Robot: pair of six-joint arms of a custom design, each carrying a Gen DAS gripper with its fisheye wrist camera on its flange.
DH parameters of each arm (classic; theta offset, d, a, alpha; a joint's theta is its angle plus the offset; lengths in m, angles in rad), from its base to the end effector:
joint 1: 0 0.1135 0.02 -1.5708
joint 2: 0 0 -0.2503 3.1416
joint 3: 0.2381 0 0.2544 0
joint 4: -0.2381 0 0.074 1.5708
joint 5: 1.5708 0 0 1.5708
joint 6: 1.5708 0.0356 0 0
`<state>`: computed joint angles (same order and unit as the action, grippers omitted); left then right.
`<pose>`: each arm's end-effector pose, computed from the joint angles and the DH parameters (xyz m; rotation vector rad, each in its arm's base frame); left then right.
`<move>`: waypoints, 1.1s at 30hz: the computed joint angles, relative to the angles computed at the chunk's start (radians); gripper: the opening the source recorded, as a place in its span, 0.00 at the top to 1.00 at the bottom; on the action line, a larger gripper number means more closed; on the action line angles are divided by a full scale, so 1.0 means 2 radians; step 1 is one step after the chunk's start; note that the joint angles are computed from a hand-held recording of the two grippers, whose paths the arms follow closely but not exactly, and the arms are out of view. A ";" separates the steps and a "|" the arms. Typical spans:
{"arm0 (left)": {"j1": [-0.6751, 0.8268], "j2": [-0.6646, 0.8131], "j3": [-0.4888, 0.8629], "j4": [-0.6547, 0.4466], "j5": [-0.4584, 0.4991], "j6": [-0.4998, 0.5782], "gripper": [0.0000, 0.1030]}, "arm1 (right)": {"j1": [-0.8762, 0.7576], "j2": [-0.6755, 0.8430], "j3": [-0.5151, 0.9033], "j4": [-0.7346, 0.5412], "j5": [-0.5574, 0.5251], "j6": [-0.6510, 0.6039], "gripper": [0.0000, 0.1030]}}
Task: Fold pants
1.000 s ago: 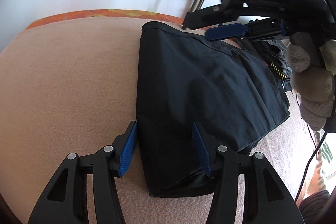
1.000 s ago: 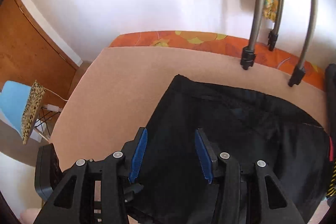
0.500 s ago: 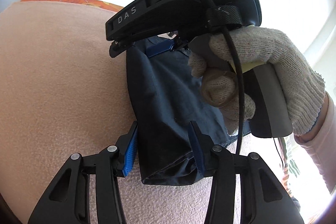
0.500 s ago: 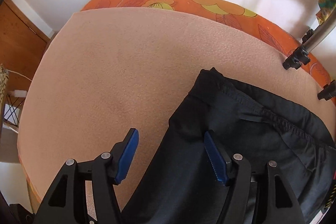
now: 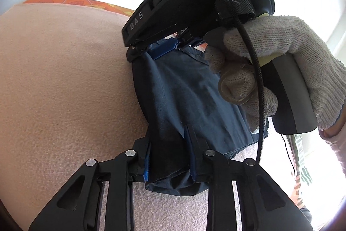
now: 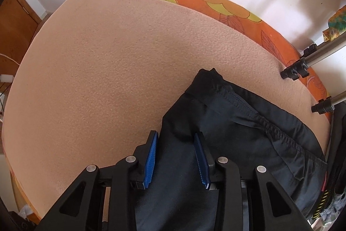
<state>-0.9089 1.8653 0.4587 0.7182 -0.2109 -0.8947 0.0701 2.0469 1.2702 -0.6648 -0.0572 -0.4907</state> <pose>0.1757 -0.2134 0.0498 -0.1004 2.3435 -0.7141 0.3662 0.0277 0.0968 -0.8364 2.8841 0.0434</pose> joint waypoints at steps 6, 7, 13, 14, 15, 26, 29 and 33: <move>0.001 -0.033 -0.002 -0.010 0.005 0.019 0.86 | 0.012 -0.018 -0.024 0.011 0.020 -0.021 0.71; 0.000 -0.036 0.002 -0.016 0.004 0.020 0.86 | 0.011 -0.023 -0.029 0.012 0.020 -0.028 0.72; -0.024 -0.044 0.062 -0.064 -0.006 0.042 0.86 | -0.059 -0.053 0.002 -0.047 -0.062 -0.051 0.95; -0.028 -0.046 0.071 -0.071 -0.006 0.048 0.86 | -0.074 -0.060 0.009 -0.061 -0.081 -0.056 0.96; -0.031 -0.048 0.083 -0.080 -0.002 0.054 0.86 | -0.089 -0.066 0.017 -0.077 -0.100 -0.063 0.97; -0.071 -0.088 0.156 -0.223 -0.020 0.131 0.62 | -0.288 -0.019 0.191 -0.237 -0.240 -0.148 0.98; -0.072 -0.068 0.187 -0.256 -0.042 0.136 0.62 | -0.328 0.022 0.248 -0.259 -0.246 -0.167 0.98; -0.045 -0.048 0.197 -0.257 -0.038 0.157 0.62 | -0.366 0.060 0.299 -0.281 -0.252 -0.189 0.98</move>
<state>-0.9990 1.7690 0.8531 0.2048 -0.2866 -0.5802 -0.6620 2.1667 1.8685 -1.2262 -0.5616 -0.8687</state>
